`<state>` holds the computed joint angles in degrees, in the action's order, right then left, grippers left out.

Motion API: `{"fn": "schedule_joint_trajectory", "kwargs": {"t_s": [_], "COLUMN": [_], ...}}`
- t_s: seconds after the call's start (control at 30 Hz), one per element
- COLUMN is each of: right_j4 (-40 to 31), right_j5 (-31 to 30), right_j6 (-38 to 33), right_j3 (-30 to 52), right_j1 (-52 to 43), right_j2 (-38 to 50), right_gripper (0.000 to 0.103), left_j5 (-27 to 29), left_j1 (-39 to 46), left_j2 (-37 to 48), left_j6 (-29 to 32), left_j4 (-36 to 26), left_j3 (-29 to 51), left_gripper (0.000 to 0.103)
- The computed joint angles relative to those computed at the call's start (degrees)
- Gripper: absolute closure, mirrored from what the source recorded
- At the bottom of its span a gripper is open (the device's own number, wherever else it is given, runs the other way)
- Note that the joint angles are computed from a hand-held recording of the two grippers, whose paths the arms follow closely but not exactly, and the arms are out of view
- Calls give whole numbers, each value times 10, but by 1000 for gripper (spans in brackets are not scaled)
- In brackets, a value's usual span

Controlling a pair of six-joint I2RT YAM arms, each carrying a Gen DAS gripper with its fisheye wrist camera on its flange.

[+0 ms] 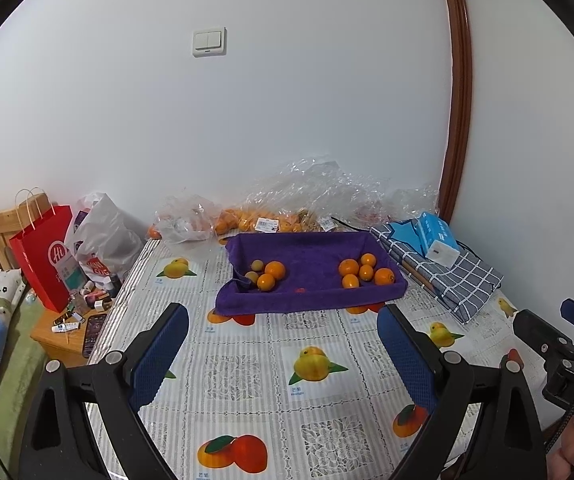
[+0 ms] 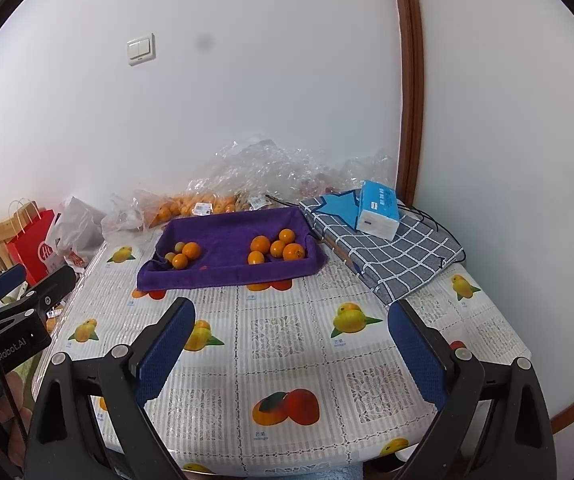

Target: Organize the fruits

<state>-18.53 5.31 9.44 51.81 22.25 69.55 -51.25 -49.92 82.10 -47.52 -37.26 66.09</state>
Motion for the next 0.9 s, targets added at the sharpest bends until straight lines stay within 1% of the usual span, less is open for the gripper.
{"fn": "schedule_joint_trajectory", "kwargs": {"t_s": [0.3,0.9], "right_j4": [4,6], "right_j5": [-1,5], "right_j6": [-1,0], "right_j3": [0,-1], "right_j1": [2,8], "right_j2": [3,5], "right_gripper": [7,7], "left_j5": [11,12], "left_j1": [10,12], "left_j2": [7,7], "left_j6": [-2,0], "left_j4": [-4,-2], "left_j3": [1,0], "left_gripper": [7,7]}}
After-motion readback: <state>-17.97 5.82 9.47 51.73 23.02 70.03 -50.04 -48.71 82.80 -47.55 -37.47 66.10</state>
